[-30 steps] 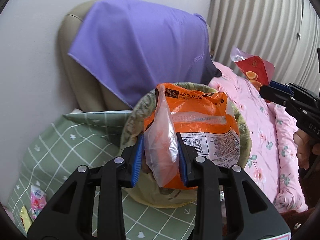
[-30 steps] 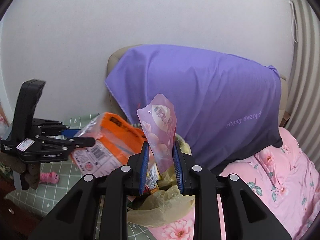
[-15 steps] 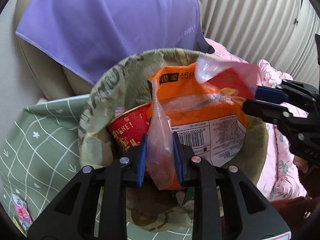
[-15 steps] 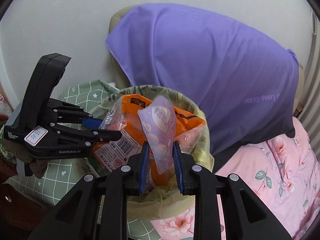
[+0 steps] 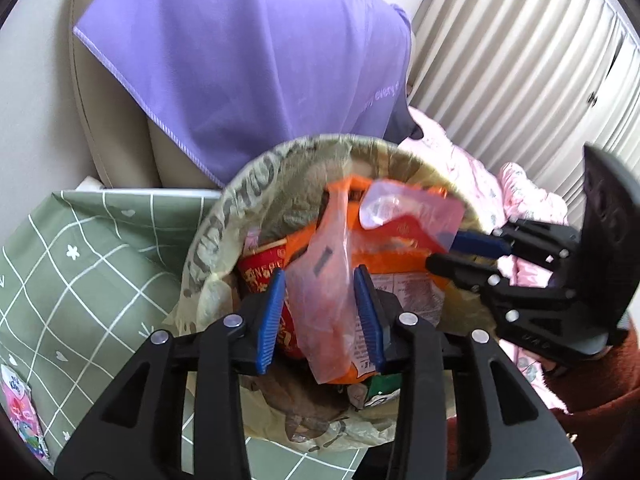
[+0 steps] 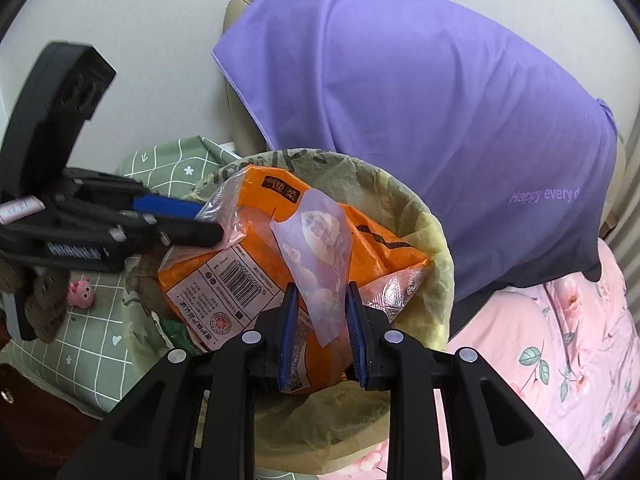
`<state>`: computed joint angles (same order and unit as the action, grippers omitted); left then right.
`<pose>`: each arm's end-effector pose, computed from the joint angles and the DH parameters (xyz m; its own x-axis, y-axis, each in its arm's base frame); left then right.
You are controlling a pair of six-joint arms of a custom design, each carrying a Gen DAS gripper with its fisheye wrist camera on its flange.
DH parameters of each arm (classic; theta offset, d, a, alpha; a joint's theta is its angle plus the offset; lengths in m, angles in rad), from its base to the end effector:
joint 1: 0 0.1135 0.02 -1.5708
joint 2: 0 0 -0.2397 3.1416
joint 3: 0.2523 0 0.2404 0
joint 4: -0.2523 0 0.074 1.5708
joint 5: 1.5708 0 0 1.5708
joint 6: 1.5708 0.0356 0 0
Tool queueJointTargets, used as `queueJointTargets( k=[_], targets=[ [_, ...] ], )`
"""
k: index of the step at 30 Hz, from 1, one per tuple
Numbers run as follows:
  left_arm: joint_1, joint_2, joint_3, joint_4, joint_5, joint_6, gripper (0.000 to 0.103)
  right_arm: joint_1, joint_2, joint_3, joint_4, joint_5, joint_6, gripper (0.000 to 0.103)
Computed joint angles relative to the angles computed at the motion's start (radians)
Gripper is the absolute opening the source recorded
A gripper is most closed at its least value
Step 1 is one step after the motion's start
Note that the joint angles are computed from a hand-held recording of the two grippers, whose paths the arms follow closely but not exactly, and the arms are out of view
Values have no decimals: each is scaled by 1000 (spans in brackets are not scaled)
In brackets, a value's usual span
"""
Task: Organize snacks
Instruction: 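Lower both items into the bag and open both grippers, then grasp the yellow snack bar with left gripper while right grasps pink Kleenex pack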
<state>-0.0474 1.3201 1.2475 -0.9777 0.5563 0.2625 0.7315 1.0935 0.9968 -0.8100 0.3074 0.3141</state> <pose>0.2477 -0.0306 0.2982 -0.7584 0.2566 -0.5992 0.5171 0.7965 -0.3134 0.1664 0.1349 0.2787 -0.7112 -0.2426 -0.6598 -0.2925 0.9556 -0.0362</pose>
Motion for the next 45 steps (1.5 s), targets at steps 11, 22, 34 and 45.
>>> queueJointTargets(
  k=[11, 22, 34, 45],
  targets=[
    [-75, 76, 19, 54, -94, -12, 19, -5, -6, -16, -15, 9, 3, 24],
    [103, -21, 43, -32, 102, 12, 47, 70, 17, 17, -53, 32, 58, 52],
    [655, -122, -22, -197, 184, 313, 53, 264, 104, 185, -66, 145, 111, 57],
    [1266, 183, 74, -174, 192, 607, 53, 349, 340, 350, 23, 63, 109, 60]
  ],
)
